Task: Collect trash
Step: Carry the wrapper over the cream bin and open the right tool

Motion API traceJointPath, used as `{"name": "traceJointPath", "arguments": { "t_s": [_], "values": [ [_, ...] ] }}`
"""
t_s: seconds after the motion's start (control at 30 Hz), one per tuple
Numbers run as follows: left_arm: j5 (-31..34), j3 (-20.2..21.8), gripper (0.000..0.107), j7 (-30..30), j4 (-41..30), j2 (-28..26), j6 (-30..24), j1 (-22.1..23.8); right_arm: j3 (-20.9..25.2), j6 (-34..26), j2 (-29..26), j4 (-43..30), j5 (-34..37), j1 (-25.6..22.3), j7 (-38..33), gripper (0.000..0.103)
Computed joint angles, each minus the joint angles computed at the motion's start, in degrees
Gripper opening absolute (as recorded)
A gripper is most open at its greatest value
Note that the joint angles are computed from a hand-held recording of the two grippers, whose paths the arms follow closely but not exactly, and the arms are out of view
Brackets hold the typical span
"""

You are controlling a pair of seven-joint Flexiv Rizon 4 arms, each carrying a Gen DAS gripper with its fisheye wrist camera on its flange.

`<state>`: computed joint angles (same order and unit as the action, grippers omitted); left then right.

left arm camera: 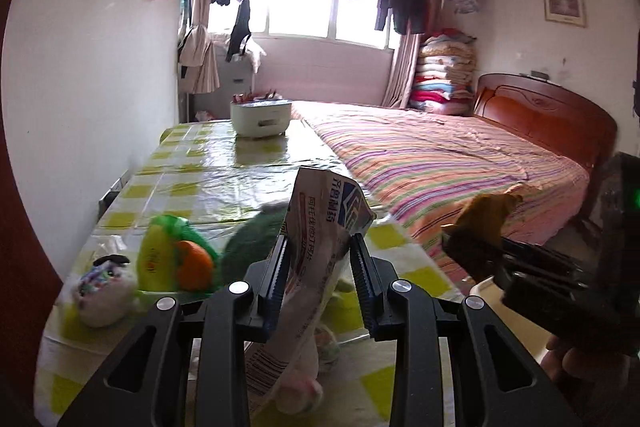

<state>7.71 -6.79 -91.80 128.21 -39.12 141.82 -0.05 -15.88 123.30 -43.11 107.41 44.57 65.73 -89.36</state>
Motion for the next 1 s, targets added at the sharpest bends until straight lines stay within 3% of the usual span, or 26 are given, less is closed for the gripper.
{"name": "traceJointPath", "arguments": {
  "t_s": [0.17, 0.37, 0.8, 1.0],
  "values": [
    [3.56, -2.48, 0.031, -2.81, -0.99, -0.41, -1.39, 2.22, -2.46, 0.22, 0.09, 0.67, 3.02, 1.98, -1.5, 0.032],
    [5.37, -3.31, 0.031, -3.92, -1.72, -0.71, -1.07, 1.42, -0.81, 2.81, 1.27, 1.75, 6.63, 0.16, -3.6, 0.032],
    [7.51, -5.01, 0.031, -2.24, -4.36, -2.34, -3.93, -2.67, 10.19, 10.16, 3.3, 3.6, 11.54, -10.85, -6.81, 0.032],
    [8.55, -6.62, 0.031, -3.09, -4.97, -3.13, -5.38, -0.87, 14.79, 12.87, 3.47, 3.54, 12.45, -15.23, -8.5, 0.032]
  ]
}}
